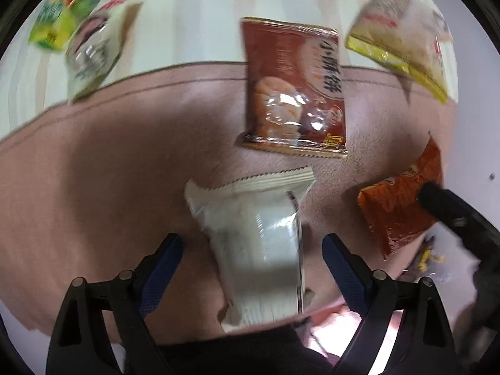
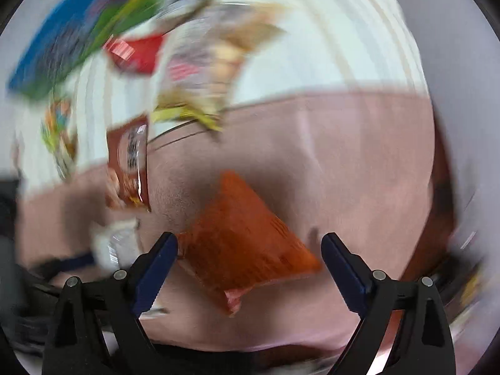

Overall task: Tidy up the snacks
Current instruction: 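Move both tools back down toward the remaining snacks on the bed, then grasp the white pastry packet with left tool while right grasps the orange bag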

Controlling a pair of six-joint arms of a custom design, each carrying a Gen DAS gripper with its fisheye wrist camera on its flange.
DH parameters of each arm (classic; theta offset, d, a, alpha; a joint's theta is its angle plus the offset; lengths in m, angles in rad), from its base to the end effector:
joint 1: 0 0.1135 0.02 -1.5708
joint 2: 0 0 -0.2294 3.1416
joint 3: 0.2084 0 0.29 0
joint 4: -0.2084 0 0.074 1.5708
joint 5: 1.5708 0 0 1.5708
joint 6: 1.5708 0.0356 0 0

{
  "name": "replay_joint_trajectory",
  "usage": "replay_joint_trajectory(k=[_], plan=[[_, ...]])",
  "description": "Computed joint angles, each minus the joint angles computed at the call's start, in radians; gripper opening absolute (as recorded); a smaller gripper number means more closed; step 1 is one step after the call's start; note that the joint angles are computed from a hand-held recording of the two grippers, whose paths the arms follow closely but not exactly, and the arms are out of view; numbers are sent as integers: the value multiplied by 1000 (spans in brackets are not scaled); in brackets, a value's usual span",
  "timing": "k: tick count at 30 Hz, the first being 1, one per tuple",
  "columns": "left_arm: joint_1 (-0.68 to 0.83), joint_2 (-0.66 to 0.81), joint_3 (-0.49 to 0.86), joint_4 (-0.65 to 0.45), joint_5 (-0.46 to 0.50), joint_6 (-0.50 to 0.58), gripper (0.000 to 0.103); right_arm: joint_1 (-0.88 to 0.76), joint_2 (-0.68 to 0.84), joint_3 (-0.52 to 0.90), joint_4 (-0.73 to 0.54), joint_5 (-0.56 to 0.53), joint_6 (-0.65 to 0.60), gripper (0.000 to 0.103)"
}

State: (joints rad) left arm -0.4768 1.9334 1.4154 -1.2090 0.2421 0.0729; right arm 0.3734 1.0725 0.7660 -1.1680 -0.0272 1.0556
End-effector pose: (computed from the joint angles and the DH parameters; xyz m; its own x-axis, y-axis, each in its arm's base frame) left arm 0.3165 -0.1731 0.1324 -0.8453 0.5162 0.1379 0.4753 0.8443 -0.2475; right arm 0.1947 0.0773 0.1775 -0.7761 0.6302 -0.0238 0.6256 0.7741 0.0970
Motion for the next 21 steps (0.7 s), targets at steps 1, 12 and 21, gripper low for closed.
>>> replay_joint_trajectory(k=[1,12,21], plan=[[-10,-8,-11,14,-10,0,79,-25,-91,-61,19,-40,69,95],[15,-8,59,49,-159,-6,57,-89,-200,-254,237,-104,358,89],[109,84,158,26,-154,-4,59,155,389,204,147,113,-35,62]])
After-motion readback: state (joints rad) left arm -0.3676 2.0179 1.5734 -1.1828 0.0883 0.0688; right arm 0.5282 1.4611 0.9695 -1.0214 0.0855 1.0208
